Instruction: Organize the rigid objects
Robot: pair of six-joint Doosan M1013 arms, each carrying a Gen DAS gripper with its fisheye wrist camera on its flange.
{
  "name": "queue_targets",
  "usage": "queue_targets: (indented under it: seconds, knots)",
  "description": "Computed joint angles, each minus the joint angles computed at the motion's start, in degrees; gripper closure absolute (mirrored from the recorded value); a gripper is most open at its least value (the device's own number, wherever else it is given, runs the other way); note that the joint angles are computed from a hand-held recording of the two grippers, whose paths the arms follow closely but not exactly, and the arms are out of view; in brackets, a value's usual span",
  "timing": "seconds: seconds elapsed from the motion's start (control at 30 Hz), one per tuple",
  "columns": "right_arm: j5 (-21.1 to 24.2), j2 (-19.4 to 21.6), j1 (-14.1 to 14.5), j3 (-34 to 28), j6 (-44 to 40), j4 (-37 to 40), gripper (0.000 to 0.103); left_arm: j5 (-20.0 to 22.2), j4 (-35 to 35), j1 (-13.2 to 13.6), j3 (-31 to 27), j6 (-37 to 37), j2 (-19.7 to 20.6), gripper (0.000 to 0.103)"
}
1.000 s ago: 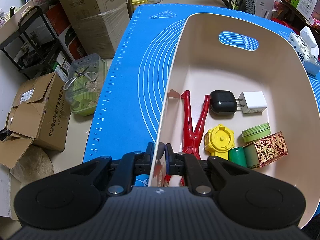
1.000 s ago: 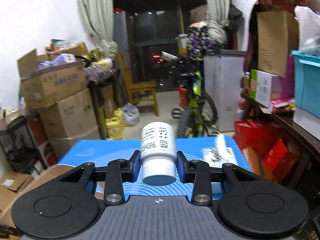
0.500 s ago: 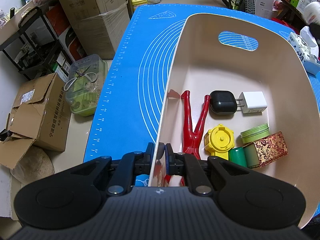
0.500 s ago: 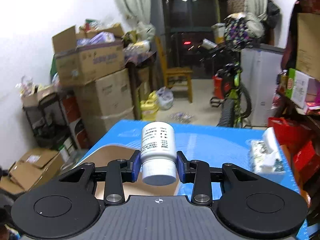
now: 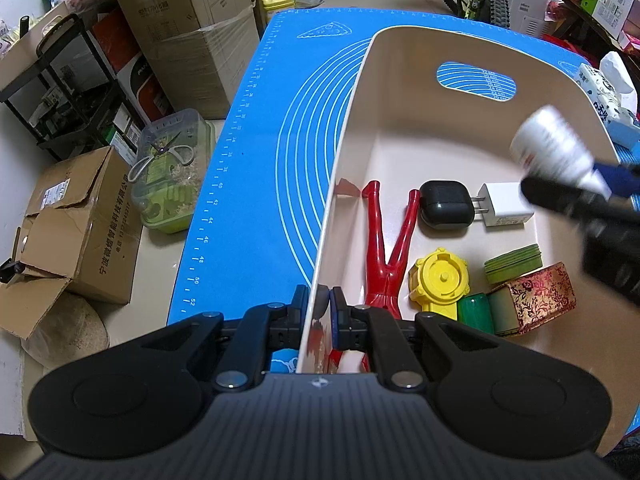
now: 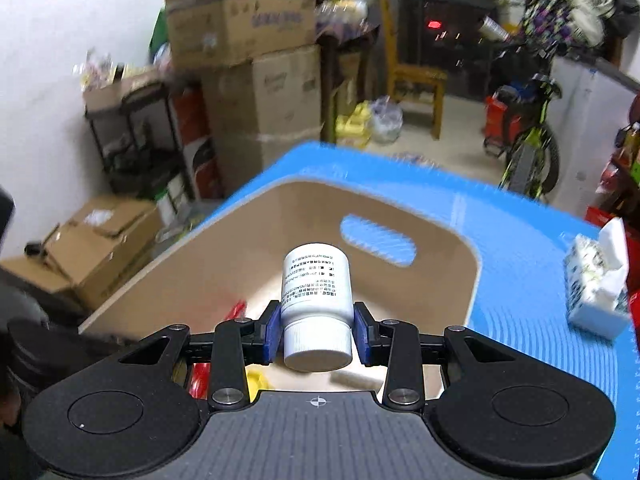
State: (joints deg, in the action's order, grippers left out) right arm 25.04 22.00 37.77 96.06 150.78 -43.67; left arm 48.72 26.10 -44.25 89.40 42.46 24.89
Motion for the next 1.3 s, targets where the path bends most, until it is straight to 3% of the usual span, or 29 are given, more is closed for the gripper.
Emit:
queue_targets:
  seconds: [0.13,0.3,0.33,0.37,0.4,0.43,0.47,0.53,0.63,0.77,0.87,1.3]
  knots:
    - [2.1,1.0,-0.3,-1.1,-9.7,10.0,0.059,0.1,0.2,-0.1,0.1,-0.4,0.0,0.090]
    - [2.2,0.6,0.2,-0.4,-6.4,7.8,0.051,0.4,2.0,-0.6,0.1,-2.0,-0.1,0.089]
    - [2.1,0.3,0.3,-0.1,-4.9,7.0,0.050,0.4,3.0,-0.8,0.3,-2.6,-0.3,0.084]
    - [2.0,-0.1,0.3,0.3,-3.3,6.1,0.047,-0.2,3.8,-1.0,0.6,-3.1,-0.7,0.072]
    - [2.1,-0.7,0.6,0.9,0.0,4.0,0.034,-1.3,3.7,-1.1,1.0,-3.2,-1.2,0.067]
    - [1.8,-1.4,0.5,1.6,3.3,1.8,0.023,-2.6,3.2,-1.2,1.4,-3.2,-1.8,0.055]
    - [1.3,-2.1,0.7,2.5,7.3,-1.2,0.021,-3.3,3.7,-1.5,1.7,-4.0,-2.2,0.043]
    - [0.9,-3.8,1.1,4.3,13.4,-5.9,0.018,-3.1,7.6,-2.8,2.0,-6.6,-2.8,0.031]
    - [3.7,-6.1,1.9,6.0,19.9,-10.6,0.010,-2.4,11.2,-4.4,1.9,-9.1,-3.7,0.030]
    - [7.2,-9.2,3.3,8.0,24.9,-14.4,0.007,-3.4,14.4,-6.4,2.7,-13.0,-5.8,0.021]
    - [9.9,-11.6,4.7,9.5,28.3,-17.5,0.005,-2.7,16.7,-8.1,3.0,-14.3,-7.1,0.021]
    - [24.1,-20.4,13.2,13.9,33.1,-20.5,0.002,-2.0,25.3,-14.9,7.9,-25.8,-13.2,0.021]
